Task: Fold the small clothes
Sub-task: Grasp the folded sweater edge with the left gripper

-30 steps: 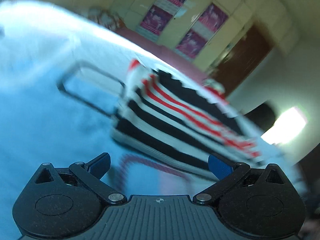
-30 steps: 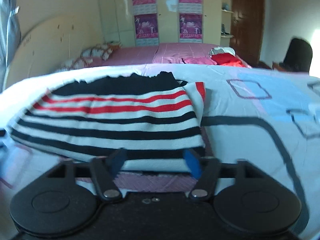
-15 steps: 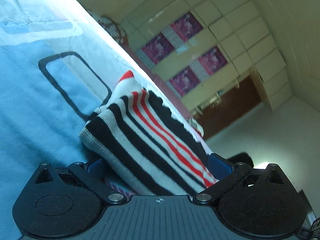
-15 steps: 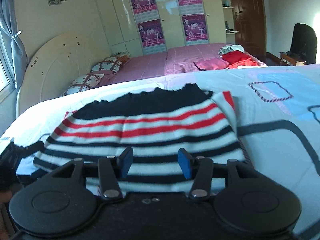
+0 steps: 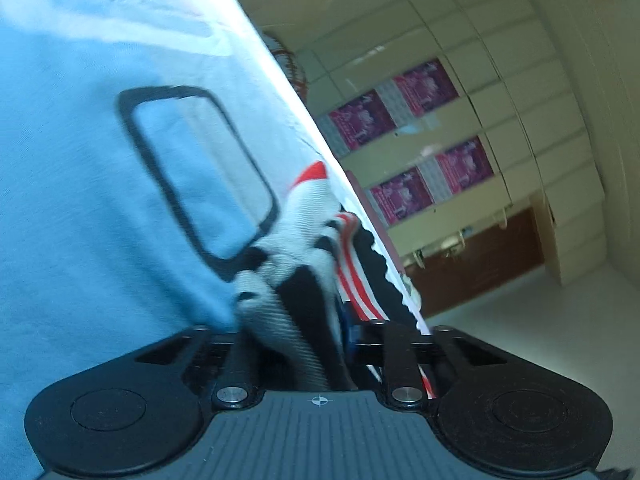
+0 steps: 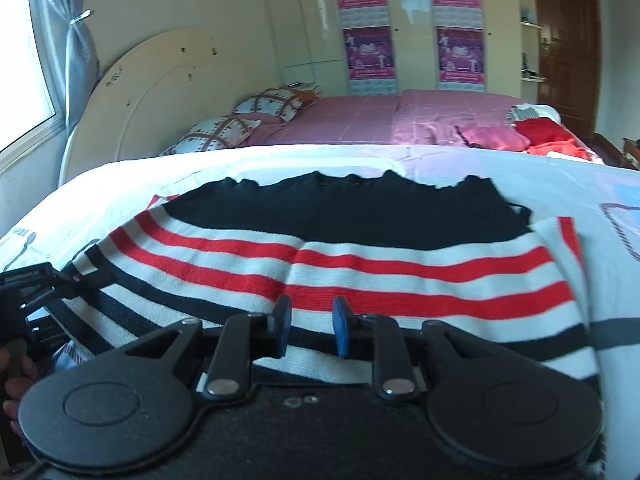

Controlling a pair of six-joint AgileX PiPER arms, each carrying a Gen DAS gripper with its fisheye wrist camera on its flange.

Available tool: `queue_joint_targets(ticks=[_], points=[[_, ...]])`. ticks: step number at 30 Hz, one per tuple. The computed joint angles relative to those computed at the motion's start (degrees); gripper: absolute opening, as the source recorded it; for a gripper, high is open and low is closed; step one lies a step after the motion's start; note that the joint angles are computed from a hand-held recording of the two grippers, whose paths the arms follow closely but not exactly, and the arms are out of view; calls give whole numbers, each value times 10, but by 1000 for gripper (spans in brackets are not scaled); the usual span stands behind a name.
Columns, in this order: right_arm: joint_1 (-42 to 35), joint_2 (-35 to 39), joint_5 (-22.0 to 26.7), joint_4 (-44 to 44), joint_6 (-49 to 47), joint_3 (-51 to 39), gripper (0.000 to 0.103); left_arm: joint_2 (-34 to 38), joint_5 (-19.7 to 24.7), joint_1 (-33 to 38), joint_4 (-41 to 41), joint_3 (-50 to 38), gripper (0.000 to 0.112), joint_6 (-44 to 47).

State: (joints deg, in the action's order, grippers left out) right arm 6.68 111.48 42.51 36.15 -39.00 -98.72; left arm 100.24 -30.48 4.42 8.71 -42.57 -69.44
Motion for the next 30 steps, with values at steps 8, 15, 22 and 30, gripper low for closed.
queue_joint_targets(ticks=[8,15,22,30], points=[[20,8,-47,-9,-37,33,20,19,-5,-14,-33,-19,15,27],[23,-1,-74,3,-84,59,20,9,-48,-10,-33,12,14,40],[57,-24,-187,-25,-132,129,20,-6,-6,0,7,-15,14,48],[48,-27,-199,33,-183,143,20,-56,103,-3,168,-127,14,-12]])
